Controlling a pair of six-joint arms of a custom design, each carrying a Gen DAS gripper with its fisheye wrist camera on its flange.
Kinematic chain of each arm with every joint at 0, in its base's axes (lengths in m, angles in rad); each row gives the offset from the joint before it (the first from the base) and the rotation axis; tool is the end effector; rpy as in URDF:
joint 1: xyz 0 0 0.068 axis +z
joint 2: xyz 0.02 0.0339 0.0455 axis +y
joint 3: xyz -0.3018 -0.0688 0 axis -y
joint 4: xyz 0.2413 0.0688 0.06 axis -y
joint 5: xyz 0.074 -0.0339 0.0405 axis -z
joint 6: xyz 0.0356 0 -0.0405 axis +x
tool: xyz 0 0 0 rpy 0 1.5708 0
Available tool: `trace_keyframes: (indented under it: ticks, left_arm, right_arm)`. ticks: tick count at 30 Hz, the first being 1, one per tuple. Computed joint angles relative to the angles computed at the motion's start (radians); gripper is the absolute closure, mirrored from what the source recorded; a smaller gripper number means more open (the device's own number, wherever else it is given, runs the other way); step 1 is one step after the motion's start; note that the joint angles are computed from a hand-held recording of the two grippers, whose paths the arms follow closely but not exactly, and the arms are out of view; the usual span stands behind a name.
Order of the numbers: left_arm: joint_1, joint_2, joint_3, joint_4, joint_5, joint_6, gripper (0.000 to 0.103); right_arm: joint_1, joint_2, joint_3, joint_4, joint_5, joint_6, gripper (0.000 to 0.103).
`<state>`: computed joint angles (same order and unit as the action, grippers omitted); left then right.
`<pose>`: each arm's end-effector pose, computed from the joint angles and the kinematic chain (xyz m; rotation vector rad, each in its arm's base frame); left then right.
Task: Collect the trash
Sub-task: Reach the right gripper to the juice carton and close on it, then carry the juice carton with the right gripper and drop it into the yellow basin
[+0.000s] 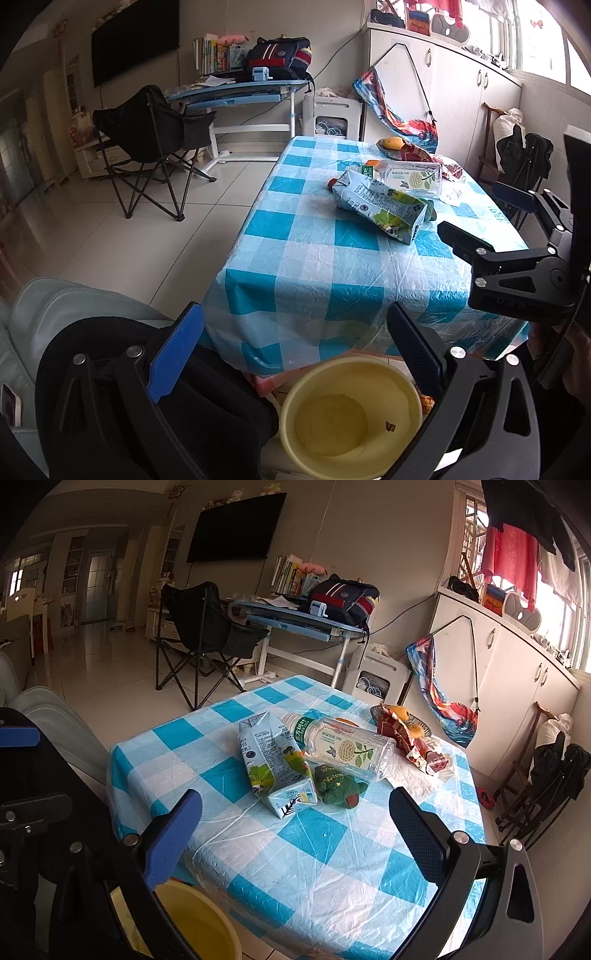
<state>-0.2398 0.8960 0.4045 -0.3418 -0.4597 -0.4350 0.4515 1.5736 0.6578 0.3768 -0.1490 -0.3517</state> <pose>0.1434 -0.0188 0.2098 -0.4303 2.2649 0.2132 0.2759 0.1396 0.2044 -0.9065 1.9061 0.2168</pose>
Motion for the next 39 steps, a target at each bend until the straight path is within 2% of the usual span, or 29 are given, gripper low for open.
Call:
trace_keyframes:
  ticks: [3, 7, 9, 13, 15, 17, 20, 24, 31, 39]
  left_arm:
    - [0.004, 0.027, 0.011, 0.017, 0.003, 0.006, 0.007]
    - [0.031, 0.031, 0.018, 0.034, 0.028, 0.017, 0.007]
    - [0.043, 0.036, 0.023, 0.035, 0.037, 0.022, 0.007]
    - [0.038, 0.039, 0.028, 0.032, 0.037, 0.019, 0.007]
    - [0.049, 0.034, 0.031, 0.030, 0.050, 0.024, 0.007]
    - [0.053, 0.029, 0.033, 0.027, 0.057, 0.025, 0.007]
    - [0.053, 0.023, 0.032, 0.024, 0.061, 0.026, 0.007]
    - [0.044, 0.008, 0.032, 0.009, 0.058, 0.022, 0.007]
    - [0.037, -0.016, 0.021, -0.003, 0.050, 0.012, 0.007]
    - [0.061, -0.038, 0.011, 0.003, 0.066, 0.024, 0.007]
  right_arm:
    - [0.030, 0.089, 0.087, -0.032, 0.002, -0.042, 0.007]
    - [0.070, 0.189, 0.207, -0.127, 0.022, -0.087, 0.022]
    - [0.079, 0.233, 0.254, -0.160, 0.044, -0.097, 0.026]
    - [0.074, 0.307, 0.345, -0.244, 0.057, -0.098, 0.046]
    - [0.064, 0.305, 0.338, -0.236, 0.041, -0.089, 0.049]
    - [0.055, 0.297, 0.340, -0.232, 0.034, -0.076, 0.066]
    - [0.030, 0.266, 0.343, -0.266, -0.015, -0.032, 0.083]
    - [0.035, 0.251, 0.326, -0.265, -0.003, -0.036, 0.083]
    - [0.041, 0.194, 0.269, -0.257, -0.052, 0.008, 0.088]
    - [0.023, 0.109, 0.189, -0.236, -0.107, 0.057, 0.088]
